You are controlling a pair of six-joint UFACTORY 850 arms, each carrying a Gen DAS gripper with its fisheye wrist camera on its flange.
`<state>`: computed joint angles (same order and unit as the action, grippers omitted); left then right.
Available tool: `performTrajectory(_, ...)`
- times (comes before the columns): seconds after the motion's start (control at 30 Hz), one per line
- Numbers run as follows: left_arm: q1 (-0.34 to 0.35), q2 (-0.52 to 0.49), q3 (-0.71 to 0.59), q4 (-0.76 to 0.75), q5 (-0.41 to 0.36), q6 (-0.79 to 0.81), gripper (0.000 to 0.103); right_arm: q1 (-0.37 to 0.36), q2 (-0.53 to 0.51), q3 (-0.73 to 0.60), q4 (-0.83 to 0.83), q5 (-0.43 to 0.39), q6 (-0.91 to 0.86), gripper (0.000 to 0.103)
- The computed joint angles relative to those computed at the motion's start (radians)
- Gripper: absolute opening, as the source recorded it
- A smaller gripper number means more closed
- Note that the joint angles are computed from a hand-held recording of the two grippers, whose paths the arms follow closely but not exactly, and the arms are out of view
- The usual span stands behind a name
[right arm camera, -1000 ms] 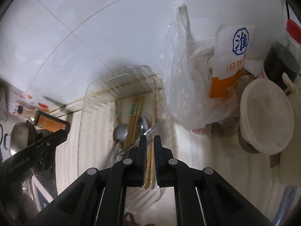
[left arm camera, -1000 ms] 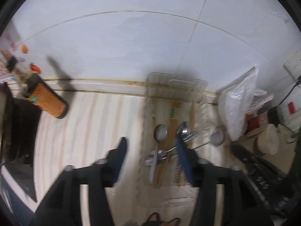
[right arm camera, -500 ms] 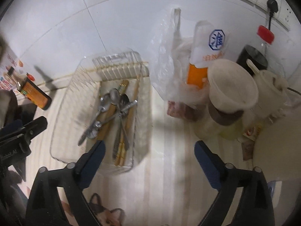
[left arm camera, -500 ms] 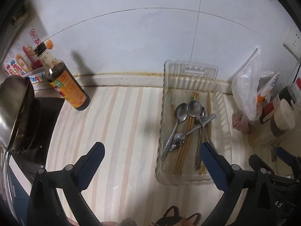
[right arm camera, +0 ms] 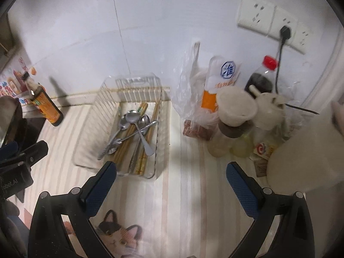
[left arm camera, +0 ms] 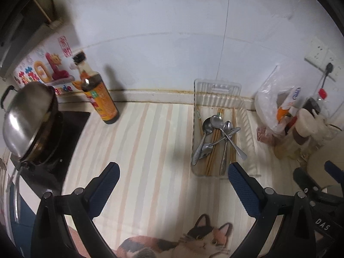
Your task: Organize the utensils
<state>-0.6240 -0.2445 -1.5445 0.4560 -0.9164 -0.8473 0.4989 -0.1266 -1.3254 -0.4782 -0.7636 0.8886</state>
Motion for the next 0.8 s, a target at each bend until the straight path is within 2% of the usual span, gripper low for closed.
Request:
performTrajectory(0.13, -0.016, 0.089, 0.051, 0.006, 0.006, 0.001, 0.103, 0.041, 0.060, 0.020, -0.031, -0.026, 0.058, 0.103)
performTrajectory(0.27, -0.041, 0.174, 0.091, 0.021, 0.007, 0.008, 0.103, 0.130, 0.162, 0.047, -0.089, -0.094, 0.161, 0.103)
performTrajectory(0.4, -0.060, 0.249, 0.112, -0.025, 0.006, 0.060, 0.103, 0.198, 0.243, 0.063, -0.110, -0.130, 0.228, 0.103)
performTrajectory(0.63, -0.085, 0.333, 0.107, -0.138, -0.025, 0.138, 0.103, 0.274, 0.335, 0.058, -0.058, -0.139, 0.221, 0.103)
performTrajectory(0.8, -0.107, 0.371, 0.105, -0.128, -0.036, 0.103, 0.103, 0.308, 0.368, 0.047, -0.047, -0.150, 0.200, 0.103)
